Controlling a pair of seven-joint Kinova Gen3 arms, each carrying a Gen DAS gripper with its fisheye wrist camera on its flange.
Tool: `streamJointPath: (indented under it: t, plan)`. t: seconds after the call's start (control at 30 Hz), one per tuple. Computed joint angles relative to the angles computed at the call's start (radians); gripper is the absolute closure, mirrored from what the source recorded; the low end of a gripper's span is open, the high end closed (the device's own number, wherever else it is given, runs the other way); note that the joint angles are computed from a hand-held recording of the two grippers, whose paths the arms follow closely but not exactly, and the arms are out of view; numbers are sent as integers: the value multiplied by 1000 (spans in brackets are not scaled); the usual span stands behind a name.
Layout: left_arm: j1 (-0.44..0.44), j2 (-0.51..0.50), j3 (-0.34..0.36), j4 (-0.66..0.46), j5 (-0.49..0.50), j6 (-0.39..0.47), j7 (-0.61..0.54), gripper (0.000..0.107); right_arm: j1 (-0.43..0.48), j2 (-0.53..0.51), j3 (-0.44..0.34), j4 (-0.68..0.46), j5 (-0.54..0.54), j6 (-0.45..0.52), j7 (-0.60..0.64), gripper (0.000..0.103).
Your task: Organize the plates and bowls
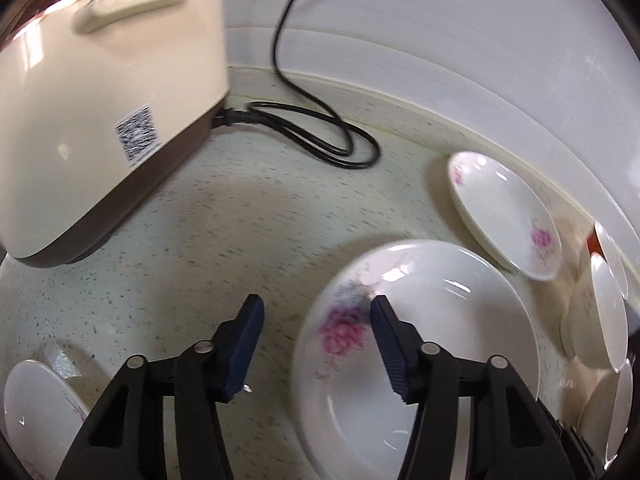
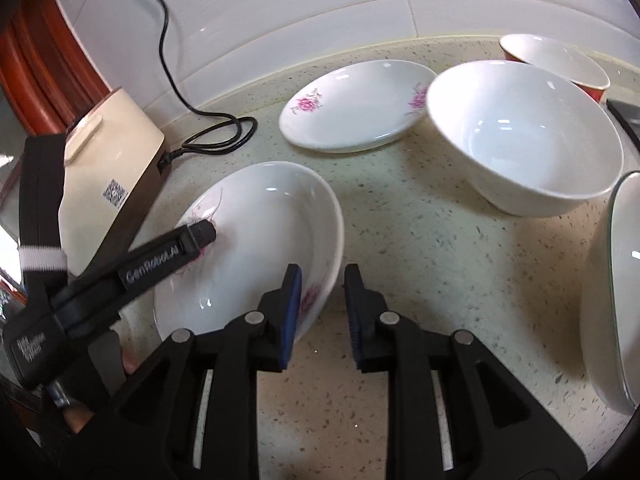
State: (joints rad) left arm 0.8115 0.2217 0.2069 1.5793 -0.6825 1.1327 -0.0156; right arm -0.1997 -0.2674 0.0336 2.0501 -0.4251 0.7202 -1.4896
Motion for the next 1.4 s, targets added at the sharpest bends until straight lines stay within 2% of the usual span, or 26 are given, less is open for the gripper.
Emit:
streamJointPath:
  t: [0.07,0.2,0.27,0.33,0.37,0.4,0.43,0.5,0.6,0.83,1.03,1.13,1.23,1.4]
  plan:
    - [12,10,3,-13,-8,17,3,54,1,-1,-4,-2,2,1,-10,75]
    - [9,-2,1,1,1,13,8,54,-5,-7,-12,1,4,-16,-14,49]
    - [13,5,4,-8,-5,27,6,54,-1,-6,-31,-5,32,-16,-36,47]
    - [15,12,3,-12,-14,28,-2,60,-6,-4,-30,-7,40,-16,-41,47]
    - [16,11,3,-11,-17,20,-6,63,-10,-4,-24,-7,37,-15,-34,47]
    - [17,8,3,-5,-18,8,-3,68,-14,-3,-18,-8,34,-11,-27,52]
    - [17,7,3,-5,-19,6,-3,70,-19,1,-10,-11,27,-2,-17,66]
    - [27,15,3,-14,-28,22,-3,70,-16,6,-13,-15,30,12,-16,79]
    - [32,12,2,-10,-27,17,5,71,0,2,-41,-17,68,10,-55,79]
    - [47,7,8,0,-38,4,30,71,0,1,-8,-17,45,21,-59,80]
    - [42,-30,18,50,-41,-50,90,71,-11,7,83,-6,-106,58,44,80]
    - [41,-43,25,73,-54,-62,127,71,1,6,99,1,-170,73,86,80]
    - [26,-81,34,123,-64,-116,185,71,10,1,115,11,-235,81,133,81]
    - [17,-101,64,149,-111,-113,244,71,27,-2,132,23,-314,93,191,81]
